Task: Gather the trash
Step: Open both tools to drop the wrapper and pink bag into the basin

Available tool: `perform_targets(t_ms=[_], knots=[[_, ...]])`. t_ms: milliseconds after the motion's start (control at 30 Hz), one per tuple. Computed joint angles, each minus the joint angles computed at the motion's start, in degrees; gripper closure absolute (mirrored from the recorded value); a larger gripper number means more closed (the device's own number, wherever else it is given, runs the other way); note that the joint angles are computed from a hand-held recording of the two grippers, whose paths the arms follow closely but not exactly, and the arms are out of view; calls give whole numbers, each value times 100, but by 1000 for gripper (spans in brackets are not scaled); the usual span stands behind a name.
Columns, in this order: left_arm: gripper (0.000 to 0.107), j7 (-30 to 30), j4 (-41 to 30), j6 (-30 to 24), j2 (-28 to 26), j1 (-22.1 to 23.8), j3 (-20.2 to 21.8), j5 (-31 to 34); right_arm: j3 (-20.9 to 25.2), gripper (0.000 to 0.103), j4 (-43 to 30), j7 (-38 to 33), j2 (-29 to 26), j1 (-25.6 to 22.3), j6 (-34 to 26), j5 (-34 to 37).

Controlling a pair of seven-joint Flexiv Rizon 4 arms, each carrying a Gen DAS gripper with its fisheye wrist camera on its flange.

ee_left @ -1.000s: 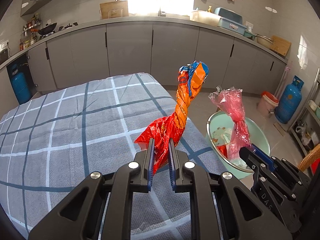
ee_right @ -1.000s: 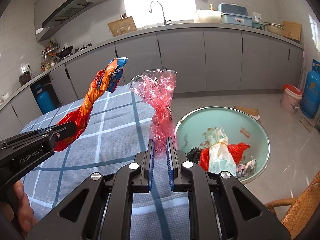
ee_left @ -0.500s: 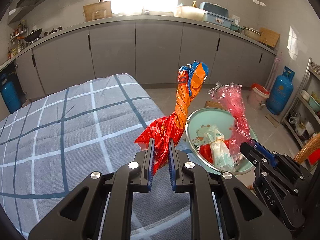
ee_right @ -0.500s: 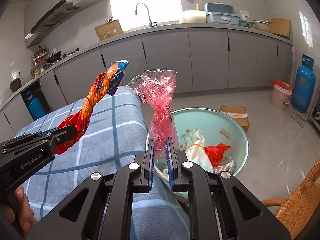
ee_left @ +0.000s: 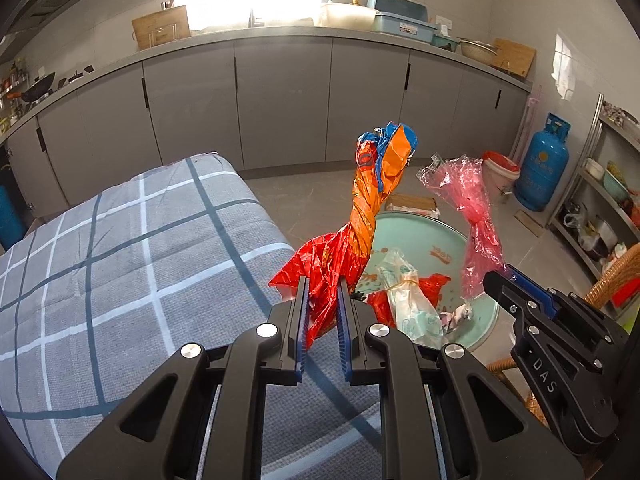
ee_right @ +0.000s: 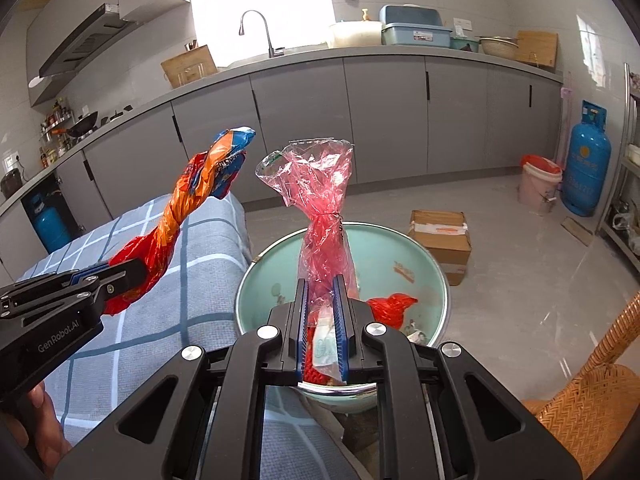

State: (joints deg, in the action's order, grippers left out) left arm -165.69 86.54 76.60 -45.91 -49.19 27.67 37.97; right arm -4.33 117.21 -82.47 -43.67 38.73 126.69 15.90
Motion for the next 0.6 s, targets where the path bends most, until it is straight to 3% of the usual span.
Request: perform_targets(t_ms=[200, 500, 567, 600], knots=[[93, 419, -255, 27, -138, 346, -398, -179, -77, 90, -90, 22, -9, -91, -114, -24], [92, 1091, -655, 138, -430, 566, -599, -662, -263, 88, -460, 98, -132, -239, -513, -222], [81, 1253, -733, 163, -517, 632, -659, -829, -245, 81, -570, 167, -228, -334, -525, -317], [77, 1307, -761, 163, -558, 630, -644, -902, -291, 70, -627, 195, -294, -325, -519, -300]])
